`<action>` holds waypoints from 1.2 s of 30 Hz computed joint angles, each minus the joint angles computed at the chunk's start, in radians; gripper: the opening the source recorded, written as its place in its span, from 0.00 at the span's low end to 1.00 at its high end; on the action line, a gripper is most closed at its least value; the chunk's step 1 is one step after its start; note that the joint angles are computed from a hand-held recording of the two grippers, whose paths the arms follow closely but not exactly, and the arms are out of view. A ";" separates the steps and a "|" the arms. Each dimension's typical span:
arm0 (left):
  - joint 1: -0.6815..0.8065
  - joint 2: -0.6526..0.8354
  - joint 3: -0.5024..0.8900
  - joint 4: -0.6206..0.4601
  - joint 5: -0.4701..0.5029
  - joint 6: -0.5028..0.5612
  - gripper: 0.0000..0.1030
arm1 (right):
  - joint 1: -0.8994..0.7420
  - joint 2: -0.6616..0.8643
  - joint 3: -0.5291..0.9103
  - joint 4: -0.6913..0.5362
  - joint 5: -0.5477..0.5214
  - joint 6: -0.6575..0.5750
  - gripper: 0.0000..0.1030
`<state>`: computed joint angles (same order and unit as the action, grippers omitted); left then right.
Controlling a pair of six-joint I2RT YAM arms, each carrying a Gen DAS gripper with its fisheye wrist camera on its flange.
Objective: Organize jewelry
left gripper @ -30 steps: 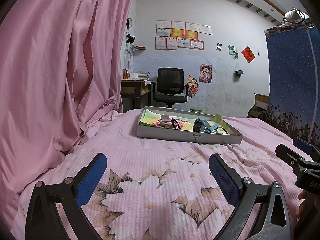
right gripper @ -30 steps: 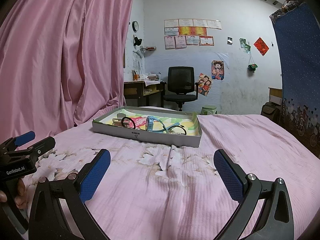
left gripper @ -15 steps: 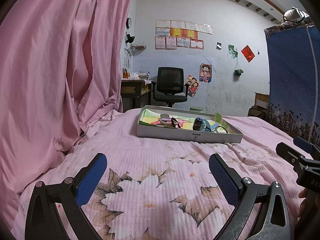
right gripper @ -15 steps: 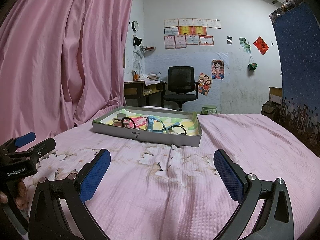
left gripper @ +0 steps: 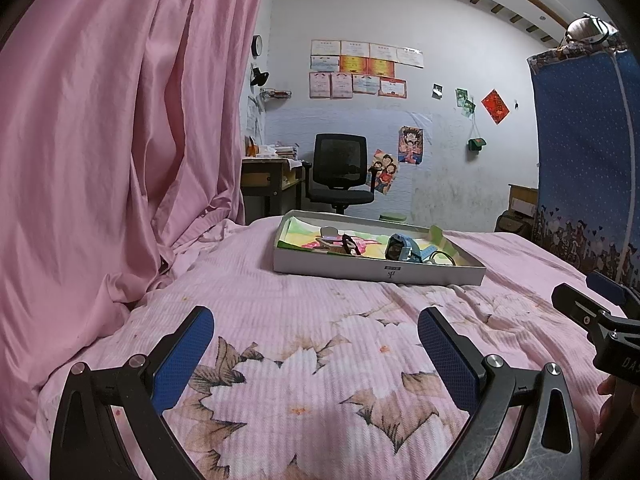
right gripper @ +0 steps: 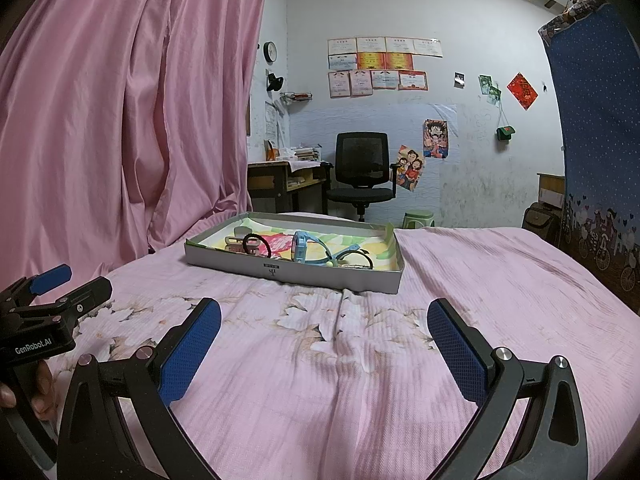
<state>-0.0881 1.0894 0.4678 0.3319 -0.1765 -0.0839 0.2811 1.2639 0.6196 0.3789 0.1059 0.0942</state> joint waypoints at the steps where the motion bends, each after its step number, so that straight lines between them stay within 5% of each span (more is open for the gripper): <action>1: 0.000 -0.001 -0.004 0.002 -0.001 -0.001 1.00 | 0.000 0.000 0.000 0.000 0.000 0.000 0.99; 36: 0.000 0.002 -0.004 0.003 -0.002 0.001 1.00 | -0.001 0.000 0.000 0.000 -0.001 0.000 0.99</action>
<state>-0.0884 1.0915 0.4634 0.3352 -0.1788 -0.0829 0.2801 1.2636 0.6194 0.3790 0.1053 0.0946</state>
